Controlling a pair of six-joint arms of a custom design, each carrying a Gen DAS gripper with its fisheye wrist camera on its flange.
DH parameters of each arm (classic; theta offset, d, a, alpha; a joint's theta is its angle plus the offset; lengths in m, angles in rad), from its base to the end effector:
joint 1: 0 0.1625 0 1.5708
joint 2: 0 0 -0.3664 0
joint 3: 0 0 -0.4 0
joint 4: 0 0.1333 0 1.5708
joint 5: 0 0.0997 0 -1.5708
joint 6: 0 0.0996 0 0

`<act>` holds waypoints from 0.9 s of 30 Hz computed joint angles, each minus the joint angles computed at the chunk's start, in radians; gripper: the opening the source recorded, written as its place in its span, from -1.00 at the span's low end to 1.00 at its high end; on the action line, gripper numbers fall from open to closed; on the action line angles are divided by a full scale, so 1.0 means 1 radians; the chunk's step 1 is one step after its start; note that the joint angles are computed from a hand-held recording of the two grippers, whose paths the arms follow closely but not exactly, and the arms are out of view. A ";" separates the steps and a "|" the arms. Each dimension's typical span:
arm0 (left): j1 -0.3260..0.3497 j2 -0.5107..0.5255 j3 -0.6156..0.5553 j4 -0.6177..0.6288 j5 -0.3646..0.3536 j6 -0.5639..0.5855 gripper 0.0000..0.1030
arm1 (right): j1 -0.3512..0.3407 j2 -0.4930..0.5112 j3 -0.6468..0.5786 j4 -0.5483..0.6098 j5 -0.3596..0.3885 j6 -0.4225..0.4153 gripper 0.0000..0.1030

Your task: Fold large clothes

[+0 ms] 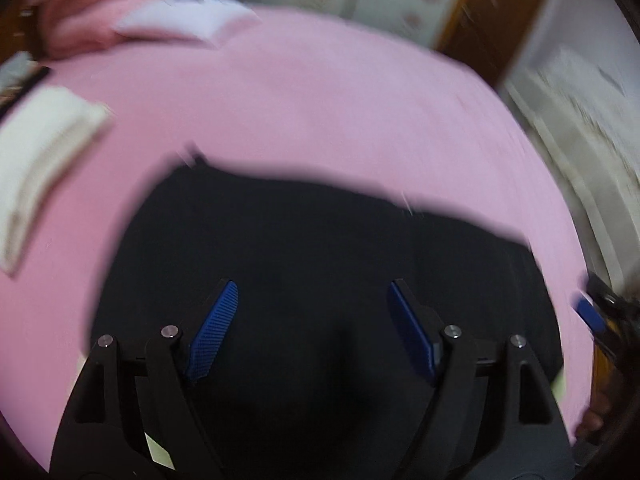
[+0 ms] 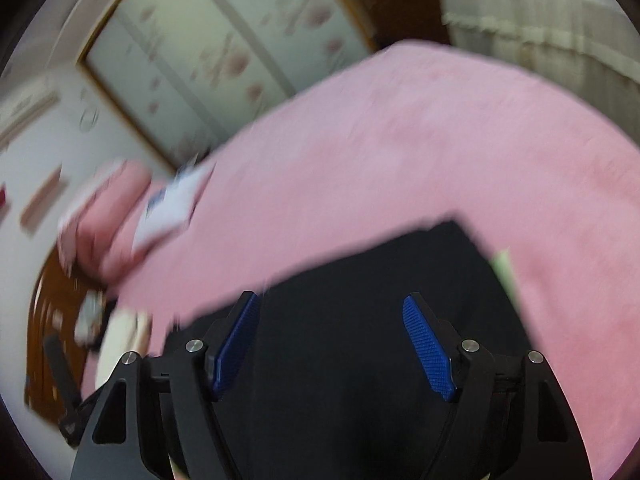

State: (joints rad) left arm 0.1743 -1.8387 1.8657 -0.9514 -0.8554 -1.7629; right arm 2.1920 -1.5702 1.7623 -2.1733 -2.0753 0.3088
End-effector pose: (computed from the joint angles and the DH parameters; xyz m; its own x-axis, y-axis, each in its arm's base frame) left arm -0.2976 -0.2541 0.3850 -0.8210 -0.2909 -0.4913 0.1033 0.7705 -0.6290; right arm 0.3714 -0.3725 0.4124 -0.9473 -0.1094 0.3010 -0.2580 0.8176 -0.5148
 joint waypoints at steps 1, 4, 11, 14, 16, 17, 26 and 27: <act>-0.003 0.007 0.027 -0.043 -0.033 0.019 0.45 | 0.002 -0.007 0.026 0.017 0.022 -0.012 0.19; -0.018 0.028 0.082 -0.111 -0.092 0.027 0.45 | 0.024 -0.023 0.104 0.097 0.064 -0.033 -0.40; -0.030 0.047 0.167 -0.139 -0.218 0.028 0.45 | 0.034 -0.038 0.214 0.219 0.096 0.016 -0.62; -0.057 0.034 0.183 -0.145 -0.232 0.024 0.45 | 0.026 -0.078 0.223 0.240 0.081 0.025 -0.62; -0.065 0.022 0.193 -0.157 -0.250 0.012 0.45 | 0.021 -0.105 0.214 0.280 0.028 0.055 -0.61; -0.066 0.019 0.196 -0.162 -0.257 0.011 0.45 | 0.019 -0.119 0.202 0.319 -0.031 0.075 -0.54; -0.010 0.039 0.152 -0.173 -0.268 0.033 0.45 | -0.050 -0.225 0.169 0.296 -0.419 0.006 0.59; -0.010 0.033 0.157 -0.169 -0.269 0.026 0.45 | -0.095 -0.235 0.151 0.313 -0.354 -0.005 0.55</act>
